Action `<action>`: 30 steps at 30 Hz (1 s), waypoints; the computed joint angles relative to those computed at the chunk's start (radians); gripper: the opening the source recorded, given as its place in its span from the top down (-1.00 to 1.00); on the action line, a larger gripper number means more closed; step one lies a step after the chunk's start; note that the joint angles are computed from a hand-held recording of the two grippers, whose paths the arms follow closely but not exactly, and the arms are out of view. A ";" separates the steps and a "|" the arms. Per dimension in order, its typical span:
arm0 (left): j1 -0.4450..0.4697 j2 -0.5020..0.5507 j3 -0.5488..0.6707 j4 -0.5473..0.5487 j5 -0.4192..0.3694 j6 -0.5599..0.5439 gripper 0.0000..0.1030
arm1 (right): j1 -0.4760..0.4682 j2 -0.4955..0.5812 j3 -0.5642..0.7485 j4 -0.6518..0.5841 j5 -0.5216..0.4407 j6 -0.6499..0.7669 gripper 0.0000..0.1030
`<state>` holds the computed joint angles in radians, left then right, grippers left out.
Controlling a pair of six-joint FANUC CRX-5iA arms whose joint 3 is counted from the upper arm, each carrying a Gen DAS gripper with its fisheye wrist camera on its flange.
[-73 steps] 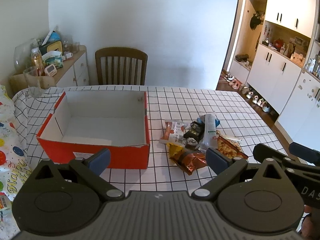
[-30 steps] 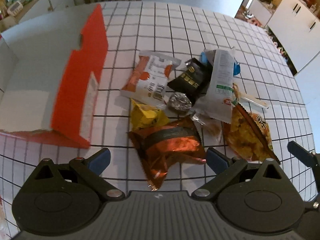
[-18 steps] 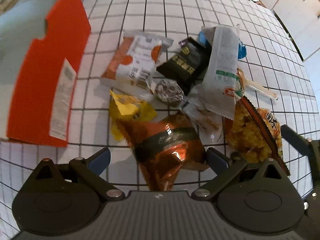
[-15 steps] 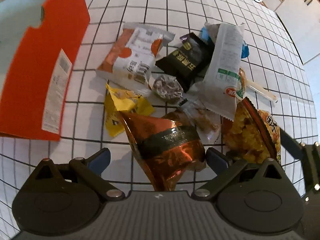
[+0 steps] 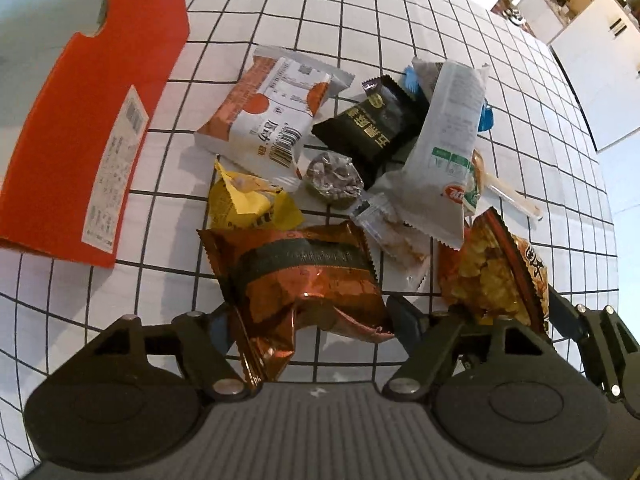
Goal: Organize snacks
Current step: 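Grasp the orange Oreo bag with the left tool while the right tool grasps the chips bag, then lift the Oreo bag with the left tool while the right tool carries the chips bag toward the box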
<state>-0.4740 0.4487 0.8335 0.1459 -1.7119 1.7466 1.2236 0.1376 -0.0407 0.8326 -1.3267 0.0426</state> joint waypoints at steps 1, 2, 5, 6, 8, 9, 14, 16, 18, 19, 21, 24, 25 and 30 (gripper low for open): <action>0.004 -0.009 -0.008 0.001 0.001 0.000 -0.46 | 0.001 0.000 -0.001 0.002 0.000 -0.003 -0.18; 0.005 -0.013 -0.014 0.004 0.006 0.004 -0.44 | 0.003 -0.001 -0.003 0.005 -0.002 -0.006 -0.16; 0.014 -0.042 -0.050 0.012 0.020 0.005 -0.41 | 0.010 -0.009 -0.013 0.012 0.000 -0.026 -0.01; 0.017 -0.053 -0.063 0.012 0.026 0.004 -0.40 | 0.013 -0.013 -0.017 0.016 0.000 -0.034 0.00; 0.022 -0.074 -0.095 0.019 0.046 0.004 -0.38 | 0.020 -0.020 -0.026 0.022 -0.001 -0.043 0.03; 0.024 -0.079 -0.103 0.026 0.052 0.007 -0.37 | 0.023 -0.024 -0.028 0.024 -0.003 -0.049 0.04; 0.052 -0.135 -0.179 0.065 0.089 -0.014 -0.35 | 0.050 -0.048 -0.039 0.040 -0.014 -0.083 0.04; 0.065 -0.161 -0.210 0.079 0.101 -0.024 -0.35 | 0.061 -0.061 -0.045 0.048 -0.013 -0.095 0.04; 0.084 -0.186 -0.245 0.104 0.113 -0.034 -0.35 | 0.075 -0.067 -0.040 0.054 -0.024 -0.095 0.04; 0.092 -0.196 -0.257 0.112 0.116 -0.041 -0.35 | 0.080 -0.068 -0.037 0.056 -0.029 -0.095 0.04; 0.110 -0.221 -0.287 0.130 0.128 -0.058 -0.35 | 0.090 -0.072 -0.029 0.059 -0.031 -0.096 0.04; 0.134 -0.251 -0.317 0.153 0.142 -0.089 -0.05 | 0.105 -0.066 -0.004 0.068 -0.047 -0.098 0.04; 0.144 -0.257 -0.326 0.166 0.143 -0.105 0.22 | 0.108 -0.063 0.006 0.070 -0.049 -0.098 0.04; 0.177 -0.271 -0.354 0.203 0.139 -0.139 0.25 | 0.121 -0.037 0.065 0.077 -0.061 -0.086 0.04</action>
<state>-0.2968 0.1773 0.4794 0.3485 -1.5730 1.6081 1.3445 0.1001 0.0244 0.9100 -1.3874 -0.0432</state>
